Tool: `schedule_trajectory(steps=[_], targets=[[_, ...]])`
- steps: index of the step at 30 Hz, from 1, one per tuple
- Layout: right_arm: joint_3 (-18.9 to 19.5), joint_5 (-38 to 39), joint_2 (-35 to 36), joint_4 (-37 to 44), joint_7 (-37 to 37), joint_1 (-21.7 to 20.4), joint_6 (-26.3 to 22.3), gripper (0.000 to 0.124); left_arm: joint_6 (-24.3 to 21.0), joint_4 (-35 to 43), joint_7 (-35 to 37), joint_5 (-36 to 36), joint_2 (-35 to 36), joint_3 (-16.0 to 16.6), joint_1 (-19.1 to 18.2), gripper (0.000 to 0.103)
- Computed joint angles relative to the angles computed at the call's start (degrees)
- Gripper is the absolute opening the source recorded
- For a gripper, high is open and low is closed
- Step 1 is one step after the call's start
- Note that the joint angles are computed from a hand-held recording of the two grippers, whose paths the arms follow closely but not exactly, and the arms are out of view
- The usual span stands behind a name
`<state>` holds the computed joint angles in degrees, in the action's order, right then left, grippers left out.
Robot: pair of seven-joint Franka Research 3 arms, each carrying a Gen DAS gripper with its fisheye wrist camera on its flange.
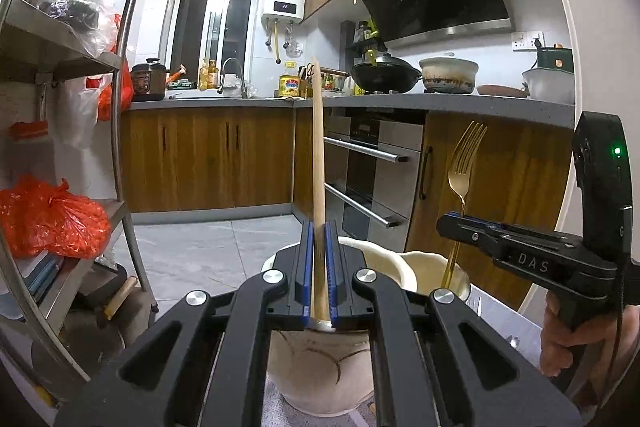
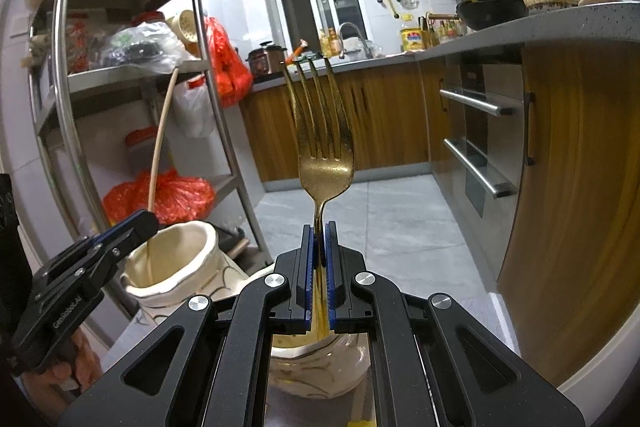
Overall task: Organize utensils
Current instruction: 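Drop the gold fork into the small pot while the left gripper releases the chopstick into the large pot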
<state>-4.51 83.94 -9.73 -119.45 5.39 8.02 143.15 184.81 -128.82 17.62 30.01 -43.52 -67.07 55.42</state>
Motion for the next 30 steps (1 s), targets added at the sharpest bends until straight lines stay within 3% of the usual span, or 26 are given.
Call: schedule_trajectory(steps=[4,6,7,8,23,27,30], targets=[[0.0,0.6,0.4,0.1,-0.4,0.0,0.4,0.006,-0.5,-0.1,-0.6,-0.4,-0.6,0.0,0.2,0.01],[0.0,0.7,0.9,0.4,-0.1,-0.2,0.4,0.006,-1.3,-0.1,-1.0,-0.5,-1.1,-0.1,0.3,0.027],[0.0,0.9,1.1,0.5,0.0,-0.2,0.4,0.006,-1.5,-0.2,-1.5,-0.6,-1.6,-0.1,0.4,0.044],[0.0,1.0,1.2,0.5,0.0,-0.3,0.3,0.006,-1.4,-0.3,-1.9,-0.6,-1.9,-0.1,0.5,0.051],[0.7,-0.3,2.3,1.3,1.6,-0.7,2.5,0.011,-1.9,-0.9,-4.3,0.4,-2.5,0.5,0.5,0.064],[0.7,-0.7,2.3,1.4,2.5,-0.8,2.3,0.024,-1.9,-0.9,-4.5,0.6,-2.6,0.5,0.6,0.066],[0.6,-0.6,2.3,1.4,2.7,-0.9,2.4,0.025,-2.0,-0.9,-4.6,0.7,-2.5,0.5,0.5,0.066]])
